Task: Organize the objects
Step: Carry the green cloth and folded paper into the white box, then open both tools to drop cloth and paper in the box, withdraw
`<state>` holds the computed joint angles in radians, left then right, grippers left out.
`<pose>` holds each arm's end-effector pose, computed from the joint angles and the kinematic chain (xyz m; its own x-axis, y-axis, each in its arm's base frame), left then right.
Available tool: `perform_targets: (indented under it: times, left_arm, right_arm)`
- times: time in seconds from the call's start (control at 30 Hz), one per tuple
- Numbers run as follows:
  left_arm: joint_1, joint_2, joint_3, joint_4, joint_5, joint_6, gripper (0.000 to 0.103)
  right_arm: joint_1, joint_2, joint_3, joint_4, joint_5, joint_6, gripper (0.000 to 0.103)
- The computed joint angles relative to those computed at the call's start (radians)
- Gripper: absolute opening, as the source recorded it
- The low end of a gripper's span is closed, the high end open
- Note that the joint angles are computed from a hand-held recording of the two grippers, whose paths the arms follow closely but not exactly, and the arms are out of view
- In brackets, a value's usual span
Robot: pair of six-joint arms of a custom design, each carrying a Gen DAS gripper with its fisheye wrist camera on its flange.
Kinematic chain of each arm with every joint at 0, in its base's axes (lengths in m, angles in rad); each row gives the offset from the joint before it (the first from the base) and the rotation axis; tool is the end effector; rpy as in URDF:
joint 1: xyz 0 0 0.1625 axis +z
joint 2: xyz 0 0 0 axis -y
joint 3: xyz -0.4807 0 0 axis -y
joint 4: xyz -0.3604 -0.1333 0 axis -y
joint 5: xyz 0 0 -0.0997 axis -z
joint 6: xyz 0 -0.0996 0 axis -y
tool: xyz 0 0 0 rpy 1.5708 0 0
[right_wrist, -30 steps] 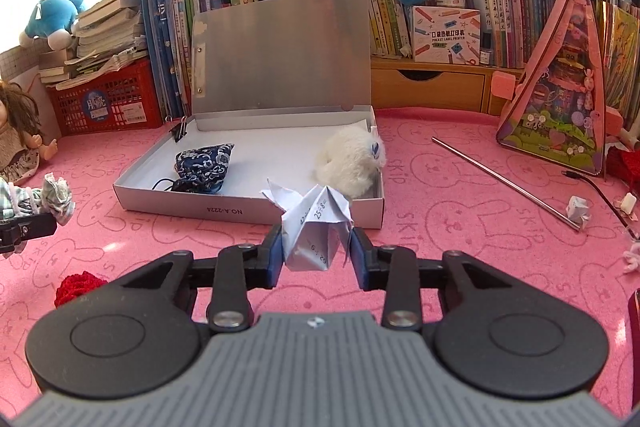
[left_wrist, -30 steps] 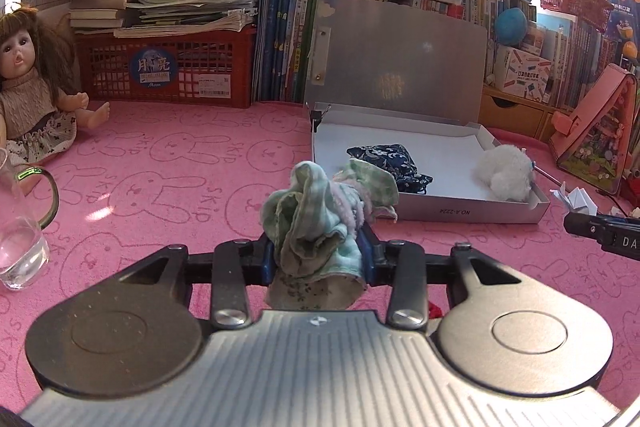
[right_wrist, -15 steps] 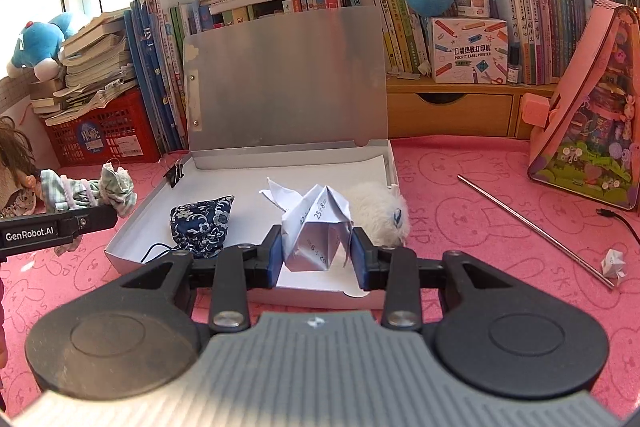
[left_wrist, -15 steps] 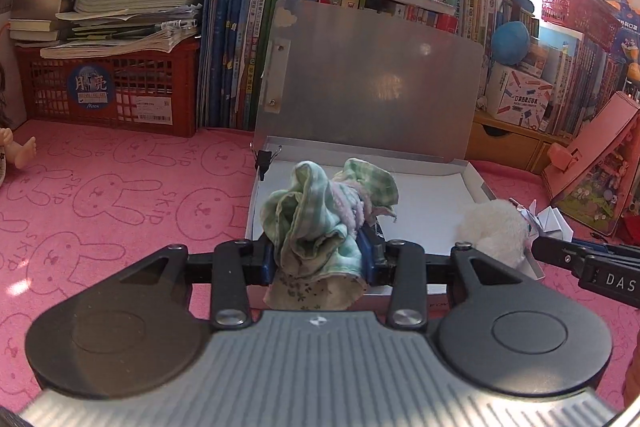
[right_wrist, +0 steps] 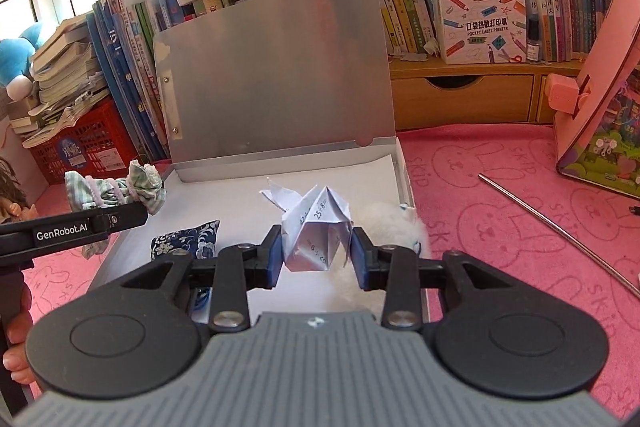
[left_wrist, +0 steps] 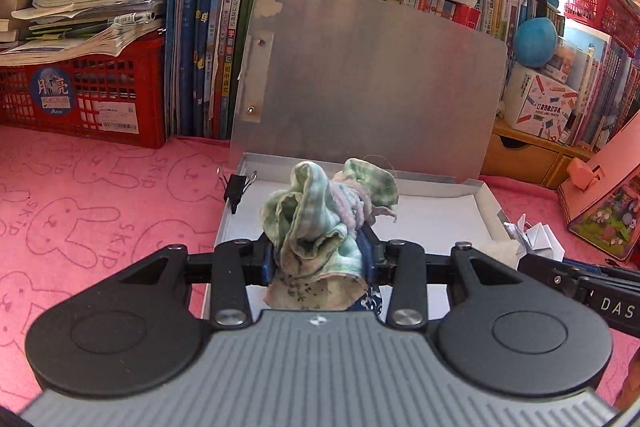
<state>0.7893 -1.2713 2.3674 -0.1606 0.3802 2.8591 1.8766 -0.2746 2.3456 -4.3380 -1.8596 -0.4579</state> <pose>-0.0146 -0.3352 0.2123 -0.7838 -0.2839 -0.5524 0.3628 0.5125 -0.7782 0.2288 -0.3761 -0.0327 -0.7672 -0.4261 0.4795 -0.6356 0.6057 -0.4786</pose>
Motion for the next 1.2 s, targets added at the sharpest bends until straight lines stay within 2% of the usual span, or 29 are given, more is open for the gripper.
perform_targets:
  times: [0.1, 0.3, 0.53, 0.67, 0.73, 0.83, 0.87, 1.0, 1.13, 1.2]
  left_arm:
    - [0.067, 0.008, -0.057, -0.042, 0.032, 0.131, 0.045]
    - [0.175, 0.045, -0.14, -0.066, 0.102, 0.244, 0.045]
    - [0.273, 0.104, -0.216, -0.048, 0.163, 0.294, 0.045]
    - [0.302, 0.128, -0.241, -0.032, 0.173, 0.307, 0.045]
    - [0.31, 0.133, -0.246, -0.033, 0.177, 0.308, 0.046]
    - [0.309, 0.128, -0.242, -0.029, 0.183, 0.301, 0.052]
    - [0.304, 0.125, -0.237, -0.031, 0.182, 0.304, 0.058]
    - [0.255, 0.088, -0.194, -0.064, 0.151, 0.323, 0.077]
    - [0.178, 0.046, -0.141, -0.058, 0.108, 0.284, 0.081]
    - [0.116, 0.035, -0.104, -0.05, 0.067, 0.252, 0.082]
  right_arm:
    - [0.004, -0.021, -0.042, 0.066, -0.005, 0.01, 0.04]
    - [-0.005, -0.035, -0.147, 0.216, -0.011, 0.026, 0.04]
    - [-0.022, -0.012, -0.23, 0.321, -0.027, 0.015, 0.041]
    - [-0.031, 0.002, -0.255, 0.348, -0.036, 0.005, 0.042]
    - [-0.033, 0.007, -0.261, 0.346, -0.035, -0.008, 0.046]
    - [-0.038, 0.011, -0.257, 0.327, -0.016, -0.008, 0.06]
    - [-0.039, 0.008, -0.253, 0.328, -0.01, -0.003, 0.065]
    - [-0.032, -0.004, -0.23, 0.313, -0.007, 0.009, 0.069]
    - [-0.02, -0.023, -0.179, 0.263, -0.003, 0.028, 0.072]
    - [-0.01, -0.032, -0.144, 0.222, 0.0, 0.038, 0.072]
